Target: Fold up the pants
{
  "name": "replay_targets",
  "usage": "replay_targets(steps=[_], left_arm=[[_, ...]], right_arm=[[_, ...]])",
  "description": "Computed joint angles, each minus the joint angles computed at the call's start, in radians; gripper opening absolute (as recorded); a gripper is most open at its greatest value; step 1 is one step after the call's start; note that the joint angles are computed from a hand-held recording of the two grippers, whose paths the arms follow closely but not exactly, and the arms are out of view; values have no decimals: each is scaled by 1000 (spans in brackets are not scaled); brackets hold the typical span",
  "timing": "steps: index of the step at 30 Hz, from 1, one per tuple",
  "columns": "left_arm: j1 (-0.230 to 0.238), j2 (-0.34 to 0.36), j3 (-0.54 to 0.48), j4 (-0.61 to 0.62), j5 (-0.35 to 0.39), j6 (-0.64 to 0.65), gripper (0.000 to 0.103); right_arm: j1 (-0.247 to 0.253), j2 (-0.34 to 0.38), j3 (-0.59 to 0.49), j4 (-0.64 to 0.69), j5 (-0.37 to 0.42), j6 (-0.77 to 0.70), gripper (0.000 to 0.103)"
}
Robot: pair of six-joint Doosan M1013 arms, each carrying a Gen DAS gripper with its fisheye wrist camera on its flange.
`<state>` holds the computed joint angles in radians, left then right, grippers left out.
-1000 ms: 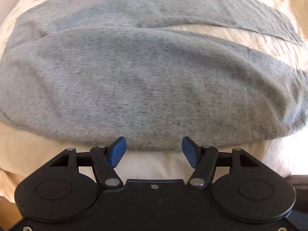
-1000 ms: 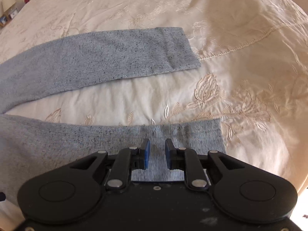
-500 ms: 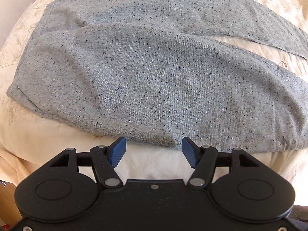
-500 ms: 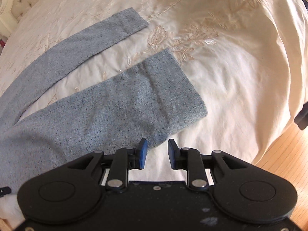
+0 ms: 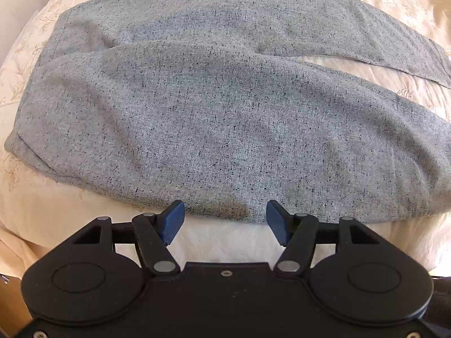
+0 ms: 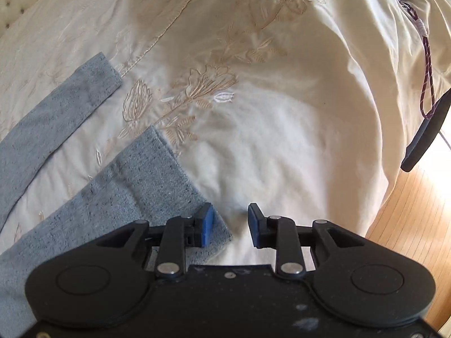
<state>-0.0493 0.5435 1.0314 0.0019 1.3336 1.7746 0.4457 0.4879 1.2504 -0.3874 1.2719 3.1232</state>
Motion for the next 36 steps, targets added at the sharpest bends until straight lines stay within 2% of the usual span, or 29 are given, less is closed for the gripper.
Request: replay_targets(steps=[8, 14, 24, 28, 30, 36], left_arm=[[9, -6, 9, 6, 2, -6, 65], [15, -25, 29, 7, -16, -25, 65], [23, -66, 86, 51, -60, -124, 65], [30, -57, 76, 56, -81, -139, 65], [37, -43, 56, 47, -84, -145, 65], [63, 21, -33, 27, -64, -173, 65]], right_arm=[[30, -65, 71, 79, -137, 62, 33], [28, -33, 61, 102, -186, 63, 34], [-18, -7, 49, 182, -226, 57, 36], [-17, -6, 38, 176, -212, 4, 26], [-16, -1, 24, 172, -196, -41, 16], [-14, 5, 6, 159, -174, -64, 12]])
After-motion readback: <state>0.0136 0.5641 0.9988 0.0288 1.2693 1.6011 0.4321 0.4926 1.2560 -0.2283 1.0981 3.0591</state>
